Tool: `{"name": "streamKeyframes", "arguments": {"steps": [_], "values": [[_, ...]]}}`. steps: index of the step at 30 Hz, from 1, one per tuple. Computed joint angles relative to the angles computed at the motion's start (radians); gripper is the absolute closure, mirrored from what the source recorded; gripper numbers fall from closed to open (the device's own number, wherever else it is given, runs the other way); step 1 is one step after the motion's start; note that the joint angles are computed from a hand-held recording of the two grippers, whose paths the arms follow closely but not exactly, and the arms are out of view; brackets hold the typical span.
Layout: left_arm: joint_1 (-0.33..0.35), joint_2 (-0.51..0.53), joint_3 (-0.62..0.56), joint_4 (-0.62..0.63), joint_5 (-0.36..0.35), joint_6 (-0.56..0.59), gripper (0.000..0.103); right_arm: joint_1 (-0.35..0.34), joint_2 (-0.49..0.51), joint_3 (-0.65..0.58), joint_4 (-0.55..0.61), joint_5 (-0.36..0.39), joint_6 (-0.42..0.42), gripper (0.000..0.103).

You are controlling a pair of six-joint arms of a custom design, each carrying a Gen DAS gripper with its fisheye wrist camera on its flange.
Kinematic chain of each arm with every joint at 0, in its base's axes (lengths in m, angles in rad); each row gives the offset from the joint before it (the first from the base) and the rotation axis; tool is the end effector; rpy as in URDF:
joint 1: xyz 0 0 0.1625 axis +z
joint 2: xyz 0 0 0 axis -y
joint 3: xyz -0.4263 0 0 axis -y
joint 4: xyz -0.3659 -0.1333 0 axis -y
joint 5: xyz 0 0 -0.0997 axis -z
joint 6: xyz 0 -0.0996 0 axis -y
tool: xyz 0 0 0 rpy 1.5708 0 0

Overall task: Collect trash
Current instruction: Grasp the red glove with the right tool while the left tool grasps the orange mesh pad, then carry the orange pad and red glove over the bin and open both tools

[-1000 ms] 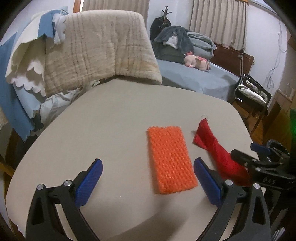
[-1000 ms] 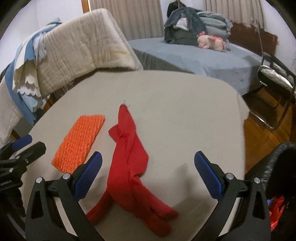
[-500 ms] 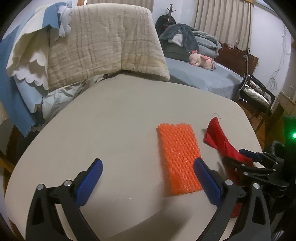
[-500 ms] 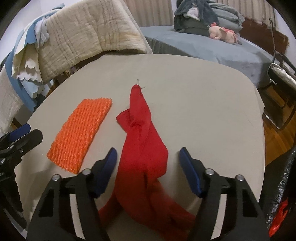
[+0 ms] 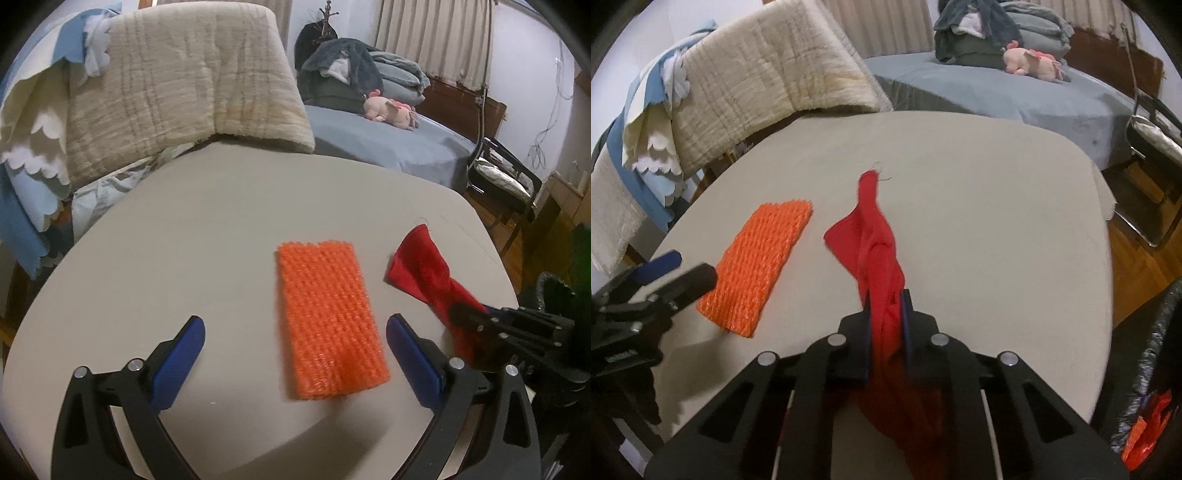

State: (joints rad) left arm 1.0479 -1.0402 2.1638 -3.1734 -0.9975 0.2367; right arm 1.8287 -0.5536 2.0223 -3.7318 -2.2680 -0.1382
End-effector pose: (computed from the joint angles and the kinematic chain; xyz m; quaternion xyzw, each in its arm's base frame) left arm -0.0879 -0.5276 0.1720 0.2832 0.8903 -0.2644 0.2394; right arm 0.2011 -0.4903 0.0275 0.0603 -0.8896 0.3375 0.3017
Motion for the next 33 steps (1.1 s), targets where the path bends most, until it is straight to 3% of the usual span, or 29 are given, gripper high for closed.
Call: {"name": "streamKeyframes", "arguments": {"steps": [7,14,15,17,22,33], "values": [[-0.002,0.047,-0.026,0.028,0.006,-0.019,0.009,-0.008,-0.041,0.032,-0.051,-0.019,-0.001,0.091],[0.000,0.080,-0.049,0.091,0.011,-0.047,0.026,-0.013,-0.056,0.048,-0.067,-0.018,-0.002,0.091],[-0.004,0.083,-0.047,0.083,0.018,-0.039,0.031,-0.011,-0.055,0.049,-0.069,-0.016,-0.003,0.091],[-0.008,0.085,-0.046,0.083,0.018,-0.030,0.055,-0.007,-0.055,0.049,-0.068,-0.015,-0.004,0.091],[-0.016,0.070,-0.035,0.067,0.000,-0.019,0.078,0.003,-0.061,0.061,-0.065,-0.005,0.004,0.091],[-0.070,0.004,0.002,0.046,-0.036,-0.045,0.083,0.042,-0.083,0.075,-0.074,-0.004,0.012,0.091]]}}
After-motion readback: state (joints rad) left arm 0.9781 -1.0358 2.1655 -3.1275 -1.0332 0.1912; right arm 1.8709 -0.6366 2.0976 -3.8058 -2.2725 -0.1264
